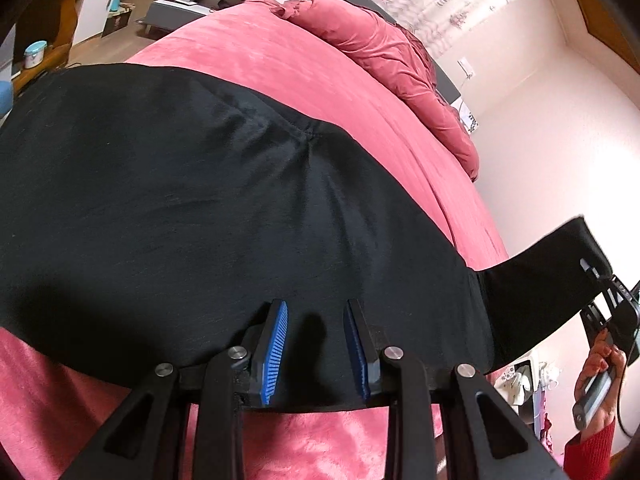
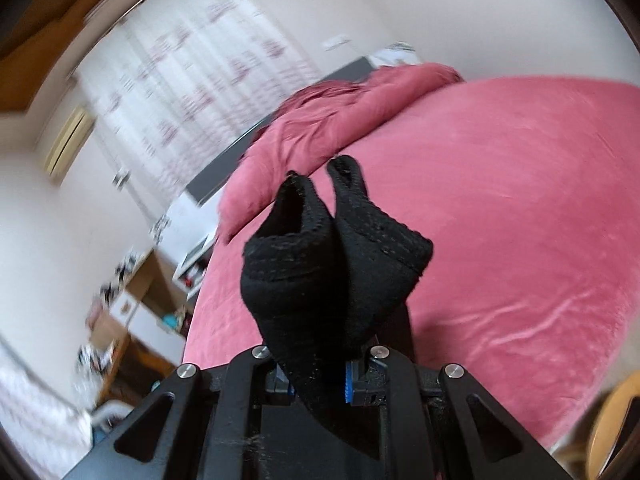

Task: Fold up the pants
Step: 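Carry the leg hem with the right gripper over toward the left gripper and lay it down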

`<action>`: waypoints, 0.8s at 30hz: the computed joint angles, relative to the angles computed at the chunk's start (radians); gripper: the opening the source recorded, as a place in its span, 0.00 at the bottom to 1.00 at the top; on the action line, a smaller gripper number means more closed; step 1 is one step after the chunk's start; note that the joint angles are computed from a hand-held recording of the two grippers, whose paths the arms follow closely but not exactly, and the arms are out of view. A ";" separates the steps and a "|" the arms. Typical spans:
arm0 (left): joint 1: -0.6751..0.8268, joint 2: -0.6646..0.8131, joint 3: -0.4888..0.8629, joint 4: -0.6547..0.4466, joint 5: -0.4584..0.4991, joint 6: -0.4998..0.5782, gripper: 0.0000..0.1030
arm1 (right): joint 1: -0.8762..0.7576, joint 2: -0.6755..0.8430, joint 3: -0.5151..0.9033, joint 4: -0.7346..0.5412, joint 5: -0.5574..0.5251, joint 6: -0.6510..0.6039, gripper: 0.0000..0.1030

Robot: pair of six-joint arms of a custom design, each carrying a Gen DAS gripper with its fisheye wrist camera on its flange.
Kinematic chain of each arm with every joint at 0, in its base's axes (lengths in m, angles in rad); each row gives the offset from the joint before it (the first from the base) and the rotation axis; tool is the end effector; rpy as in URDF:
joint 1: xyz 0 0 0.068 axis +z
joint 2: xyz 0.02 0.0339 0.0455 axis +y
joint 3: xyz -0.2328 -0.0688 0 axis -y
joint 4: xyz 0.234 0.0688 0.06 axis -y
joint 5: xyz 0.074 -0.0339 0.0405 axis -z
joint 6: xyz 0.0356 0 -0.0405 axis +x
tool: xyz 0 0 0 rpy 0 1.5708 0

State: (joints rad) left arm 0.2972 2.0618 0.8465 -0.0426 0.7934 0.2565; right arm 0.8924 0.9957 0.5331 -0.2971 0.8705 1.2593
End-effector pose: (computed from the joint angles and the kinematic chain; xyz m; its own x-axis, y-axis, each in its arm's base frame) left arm 0.2923 0.0630 0.0261 -0.8789 -0.0831 -0.4698 0.2350 0.7816 -0.5779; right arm 0.1466 0.1385 0.1914 -0.2789 0.6315 -0.7235 0.3642 0.7666 0.5288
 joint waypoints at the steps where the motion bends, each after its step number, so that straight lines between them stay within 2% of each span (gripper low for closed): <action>1: 0.040 0.000 0.005 -0.046 0.016 0.052 0.29 | 0.013 0.087 0.051 0.015 -0.003 -0.022 0.16; 2: 0.050 0.002 0.004 -0.053 0.020 0.064 0.29 | 0.027 0.173 0.106 0.014 -0.002 -0.038 0.16; 4: 0.022 -0.013 -0.003 -0.033 0.020 0.016 0.29 | 0.045 0.342 0.212 0.020 -0.015 -0.077 0.16; 9: 0.024 0.000 0.015 -0.050 0.036 0.005 0.29 | 0.065 0.663 0.421 0.060 -0.083 -0.162 0.16; 15: 0.018 0.007 0.012 -0.040 0.040 0.003 0.29 | 0.058 0.935 0.585 0.064 -0.156 -0.241 0.19; 19: 0.009 0.012 0.012 -0.030 0.043 -0.005 0.29 | 0.059 1.089 0.701 0.018 -0.189 -0.257 0.22; 22: 0.002 0.011 0.010 -0.034 0.047 -0.008 0.29 | 0.075 1.165 0.761 -0.024 -0.211 -0.267 0.34; 24: -0.005 0.012 0.011 -0.033 0.052 -0.016 0.29 | 0.080 1.175 0.773 -0.032 -0.266 -0.280 0.52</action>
